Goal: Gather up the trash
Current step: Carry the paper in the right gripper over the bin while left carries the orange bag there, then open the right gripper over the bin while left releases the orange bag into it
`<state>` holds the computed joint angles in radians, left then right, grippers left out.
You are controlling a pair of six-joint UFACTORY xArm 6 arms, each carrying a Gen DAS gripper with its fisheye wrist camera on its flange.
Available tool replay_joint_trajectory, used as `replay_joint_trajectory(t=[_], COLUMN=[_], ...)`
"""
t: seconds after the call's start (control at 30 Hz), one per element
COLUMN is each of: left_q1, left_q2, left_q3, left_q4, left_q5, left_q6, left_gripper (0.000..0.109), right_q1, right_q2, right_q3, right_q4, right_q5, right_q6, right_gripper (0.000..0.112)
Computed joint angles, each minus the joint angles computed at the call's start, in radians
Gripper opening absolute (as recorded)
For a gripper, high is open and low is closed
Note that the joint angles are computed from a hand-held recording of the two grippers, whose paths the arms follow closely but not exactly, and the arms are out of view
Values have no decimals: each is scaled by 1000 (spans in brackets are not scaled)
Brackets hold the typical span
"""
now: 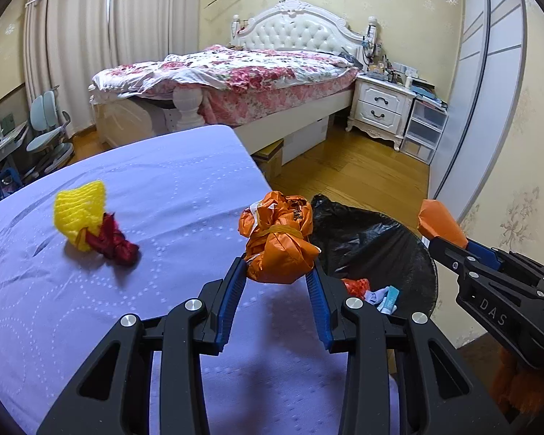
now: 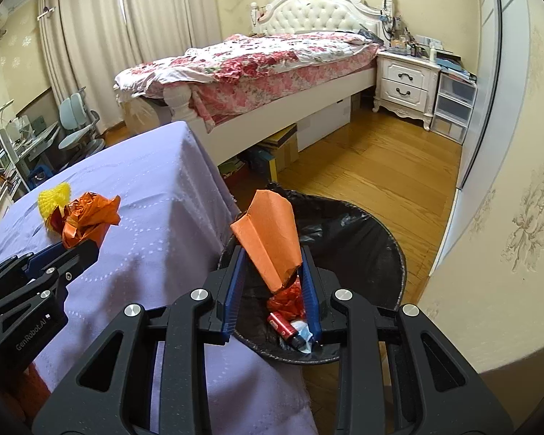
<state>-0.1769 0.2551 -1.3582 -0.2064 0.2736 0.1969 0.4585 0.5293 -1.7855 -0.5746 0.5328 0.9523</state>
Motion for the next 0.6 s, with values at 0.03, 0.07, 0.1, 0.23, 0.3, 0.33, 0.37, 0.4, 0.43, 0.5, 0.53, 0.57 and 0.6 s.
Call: replay_joint_trajectory(t=[0.03, 0.07, 0.1, 0.23, 0.3, 0.33, 0.37, 0.4, 0.43, 0.5, 0.53, 0.57, 0.6], left_q1=[-6, -11, -16, -35, -42, -45, -49, -51, -55, -62, -65, -67, -70], left_q2=[10, 12, 21, 44, 56, 64, 73, 80, 89, 107, 122, 128, 135], left_q3=[-12, -14, -25, -54, -68, -78, -90, -99, -108, -132, -150, -158, -165], left_q4=[7, 10, 15, 33, 38, 40, 44, 46, 52, 69, 80, 86, 96], left_q5=[3, 2, 5, 11, 13, 18, 22, 25, 25, 30, 35, 38, 40], left_q6=[-2, -3, -4, -17, -18, -18, -19, -19, -23, -36, -45, -49, -58], left_gripper=[37, 37, 37, 37, 37, 37, 37, 37, 37, 37, 37, 37, 37], right_q1=[-4, -8, -12, -28, -34, -37, -43, -46, -50, -56, -59, -62, -63], right_q2=[-3, -7, -15, -26, -31, -31, -31, -30, -28, -27, -23, -18, -14], right_q3=[6, 12, 26, 42, 50, 50, 52, 52, 52, 52, 48, 43, 40], right_q4=[-7, -9, -13, -23, -36, -36, -38, -38, -36, -31, -27, -23, -19], right_q5=[-2, -4, -10, -15, -16, -16, -17, -17, -18, -20, -20, -19, -19], right_q6=[9, 15, 20, 38, 54, 55, 60, 62, 62, 58, 54, 49, 46], right_gripper=[29, 29, 29, 29, 29, 29, 29, 29, 29, 29, 29, 29, 29])
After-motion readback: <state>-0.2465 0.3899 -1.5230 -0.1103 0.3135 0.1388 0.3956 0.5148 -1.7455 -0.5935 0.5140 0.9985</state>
